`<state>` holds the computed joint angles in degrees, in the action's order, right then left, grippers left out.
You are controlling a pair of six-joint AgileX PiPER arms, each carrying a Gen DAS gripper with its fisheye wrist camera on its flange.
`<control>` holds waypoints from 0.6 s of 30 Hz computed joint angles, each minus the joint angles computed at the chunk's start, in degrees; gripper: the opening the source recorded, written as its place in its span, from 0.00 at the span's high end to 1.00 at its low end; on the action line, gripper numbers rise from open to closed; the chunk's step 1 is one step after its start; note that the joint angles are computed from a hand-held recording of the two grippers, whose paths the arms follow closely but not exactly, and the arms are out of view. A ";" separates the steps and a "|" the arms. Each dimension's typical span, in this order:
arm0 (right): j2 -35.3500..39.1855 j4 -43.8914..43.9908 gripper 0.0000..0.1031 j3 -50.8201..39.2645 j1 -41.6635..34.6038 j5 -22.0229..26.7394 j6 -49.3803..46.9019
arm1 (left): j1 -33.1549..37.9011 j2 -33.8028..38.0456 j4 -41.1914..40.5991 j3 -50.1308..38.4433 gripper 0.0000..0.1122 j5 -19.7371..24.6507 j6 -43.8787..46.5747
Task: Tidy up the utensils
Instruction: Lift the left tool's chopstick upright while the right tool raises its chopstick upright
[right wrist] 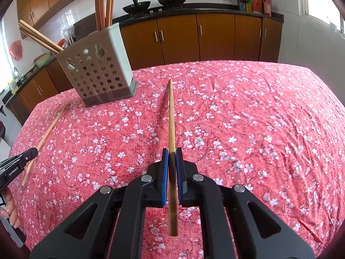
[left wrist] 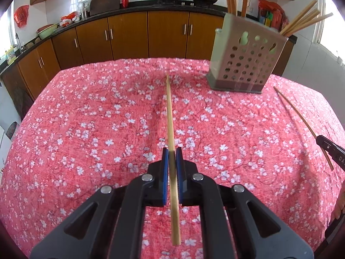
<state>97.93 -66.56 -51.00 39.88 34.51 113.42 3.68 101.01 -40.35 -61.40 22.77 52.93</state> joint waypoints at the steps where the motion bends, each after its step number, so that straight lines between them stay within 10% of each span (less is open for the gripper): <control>1: -0.34 -0.34 0.92 0.12 0.04 0.17 0.26 | 0.14 -0.77 -0.61 0.24 0.93 0.30 0.45; 18: -5.76 -3.79 0.92 -0.06 2.87 5.90 2.45 | 2.56 -8.98 -9.69 1.20 0.93 4.08 7.11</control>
<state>92.16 -70.35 -51.06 42.75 40.41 115.87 6.24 92.03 -50.04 -60.21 26.84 60.04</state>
